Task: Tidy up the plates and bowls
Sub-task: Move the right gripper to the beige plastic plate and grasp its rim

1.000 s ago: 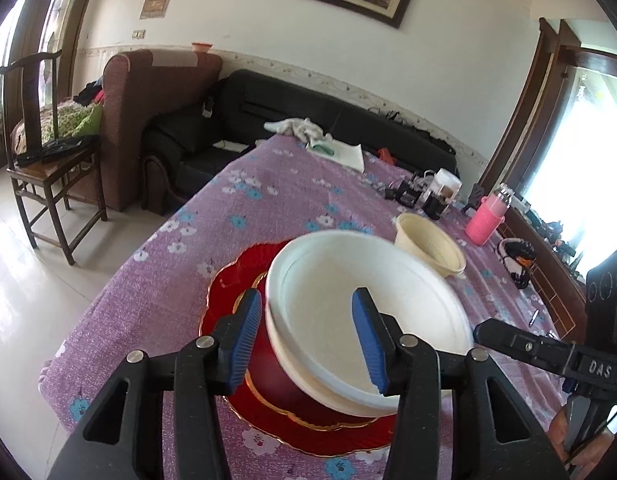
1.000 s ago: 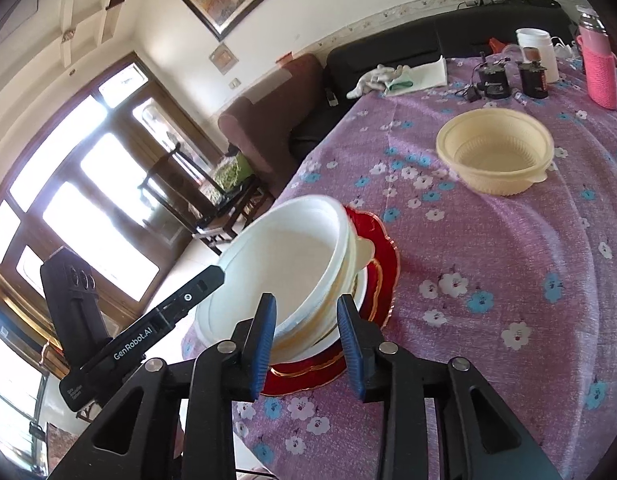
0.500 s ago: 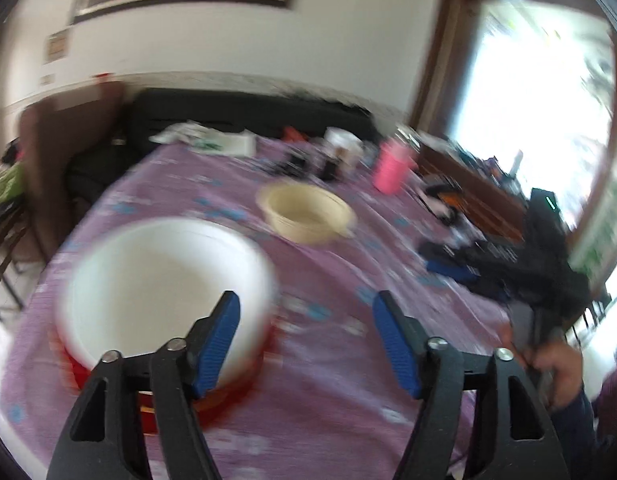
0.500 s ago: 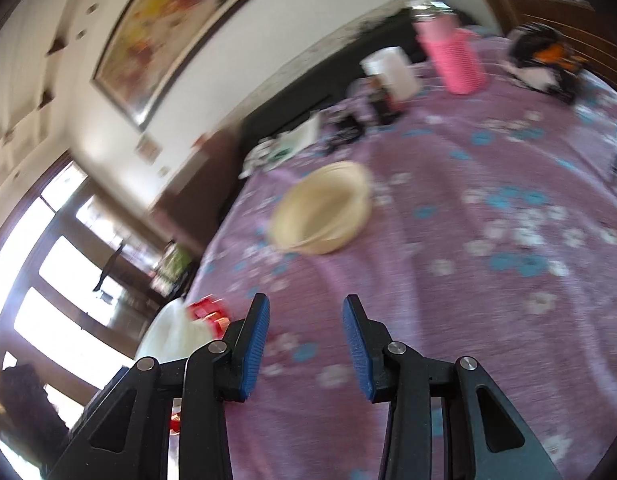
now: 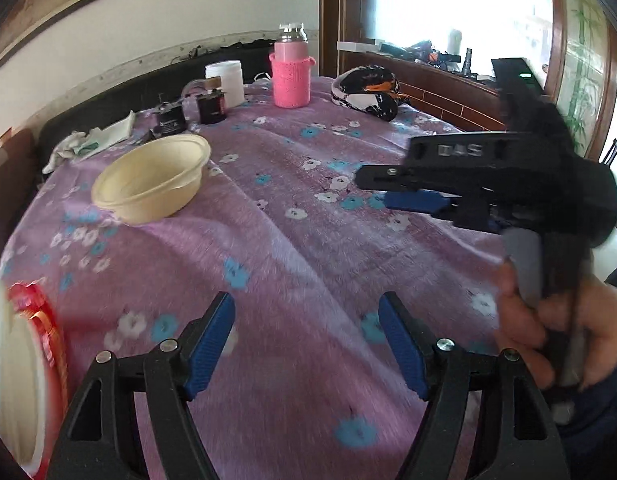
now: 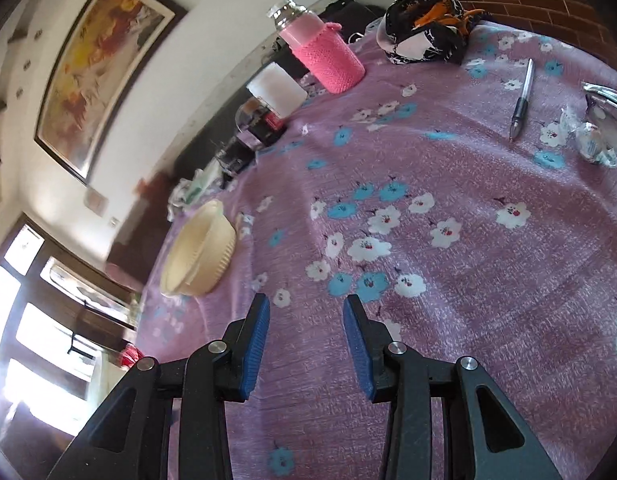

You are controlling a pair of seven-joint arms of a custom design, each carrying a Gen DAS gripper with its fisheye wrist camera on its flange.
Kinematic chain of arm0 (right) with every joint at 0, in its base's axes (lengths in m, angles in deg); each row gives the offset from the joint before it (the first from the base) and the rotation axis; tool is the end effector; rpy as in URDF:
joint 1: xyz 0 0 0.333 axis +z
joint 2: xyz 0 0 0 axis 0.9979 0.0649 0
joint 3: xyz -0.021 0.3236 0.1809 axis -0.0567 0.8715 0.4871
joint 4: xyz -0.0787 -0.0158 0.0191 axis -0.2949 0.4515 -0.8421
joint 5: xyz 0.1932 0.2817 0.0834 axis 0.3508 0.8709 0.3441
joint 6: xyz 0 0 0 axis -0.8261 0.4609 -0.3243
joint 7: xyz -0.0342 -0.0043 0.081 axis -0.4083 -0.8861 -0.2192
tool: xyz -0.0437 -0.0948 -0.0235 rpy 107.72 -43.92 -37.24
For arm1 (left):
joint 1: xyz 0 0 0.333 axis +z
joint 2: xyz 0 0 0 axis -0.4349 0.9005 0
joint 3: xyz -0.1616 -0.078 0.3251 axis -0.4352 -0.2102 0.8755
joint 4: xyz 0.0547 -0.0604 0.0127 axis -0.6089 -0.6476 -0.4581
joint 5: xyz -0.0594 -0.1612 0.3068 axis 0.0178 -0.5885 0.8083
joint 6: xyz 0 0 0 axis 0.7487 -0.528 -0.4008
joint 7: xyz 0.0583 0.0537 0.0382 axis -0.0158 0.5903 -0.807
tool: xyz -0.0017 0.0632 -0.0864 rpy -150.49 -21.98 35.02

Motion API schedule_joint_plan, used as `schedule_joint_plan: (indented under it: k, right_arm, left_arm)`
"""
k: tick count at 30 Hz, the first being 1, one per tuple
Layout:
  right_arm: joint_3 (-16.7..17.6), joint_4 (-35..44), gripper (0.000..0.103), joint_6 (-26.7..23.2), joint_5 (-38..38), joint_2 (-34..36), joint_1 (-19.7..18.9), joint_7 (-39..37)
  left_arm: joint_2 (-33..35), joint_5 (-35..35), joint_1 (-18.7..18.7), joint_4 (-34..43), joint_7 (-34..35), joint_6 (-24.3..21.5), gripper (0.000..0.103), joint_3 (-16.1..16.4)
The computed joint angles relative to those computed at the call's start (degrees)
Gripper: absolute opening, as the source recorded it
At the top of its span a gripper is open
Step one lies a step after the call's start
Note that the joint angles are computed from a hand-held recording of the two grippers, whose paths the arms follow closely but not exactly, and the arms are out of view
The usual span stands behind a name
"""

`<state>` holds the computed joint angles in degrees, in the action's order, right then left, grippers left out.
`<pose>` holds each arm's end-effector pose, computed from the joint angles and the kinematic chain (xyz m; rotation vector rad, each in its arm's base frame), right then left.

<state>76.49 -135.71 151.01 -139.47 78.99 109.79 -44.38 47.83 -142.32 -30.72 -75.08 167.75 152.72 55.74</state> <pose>0.5346 0.2996 0.4241 -0.7356 2.0652 -0.3876 0.6062 -0.1821 0.4421 -0.7515 2.6284 -1.0860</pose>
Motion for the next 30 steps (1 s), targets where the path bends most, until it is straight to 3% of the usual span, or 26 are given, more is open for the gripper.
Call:
schedule_joint_plan:
  k: [2, 3, 8, 10, 13, 19, 24, 27, 30]
  right_arm:
    - [0.0, -0.2, 0.041, -1.3, 0.9, -0.2, 0.4, -1.1]
    - [-0.1, 0.0, 0.041, -1.5, 0.5, -0.1, 0.4, -0.9]
    - [-0.2, 0.4, 0.041, -2.7, 3.0, 0.4, 0.6, -3.7]
    - [-0.5, 0.8, 0.041, -1.7, 3.4, 0.8, 0.4, -4.2]
    - [-0.8, 0.7, 0.041, -1.8, 4.0, 0.9, 0.6, -4.5]
    - [-1.1, 1.0, 0.043, -1.2, 11.0, 1.5, 0.6, -10.9]
    - [-2.0, 3.2, 0.043, 4.6, 18.5, 2.6, -0.5, -19.5]
    - [-1.4, 6.4, 0.047, 4.3, 28.3, 3.9, -1.9, -32.4]
    - [1.8, 12.0, 0.049, 6.1, 40.1, 7.5, -6.0, -47.4]
  left_arm:
    - [2.6, 7.1, -1.3, 4.1, -9.1, -4.9, 0.074, 2.4]
    - [3.3, 7.3, -0.7, 5.5, -10.7, -6.7, 0.074, 2.3]
    - [4.9, 3.1, 1.6, 8.2, -9.4, -7.3, 0.074, 0.1]
    - [6.8, 5.1, 1.3, 11.2, -13.5, -10.2, 0.074, 0.8]
    - [8.4, 6.4, 1.2, 13.4, -18.3, -10.7, 0.074, 1.3]
    - [6.9, -1.7, 3.8, 11.0, -12.9, -4.3, 0.076, -1.7]
    - [5.3, -13.1, 4.9, 8.8, -3.6, 4.1, 0.081, -4.0]
    - [5.2, -19.0, 4.5, 9.2, 0.9, 8.2, 0.087, -4.2]
    - [6.0, -17.5, 3.0, 10.2, -2.1, 9.8, 0.087, -2.6]
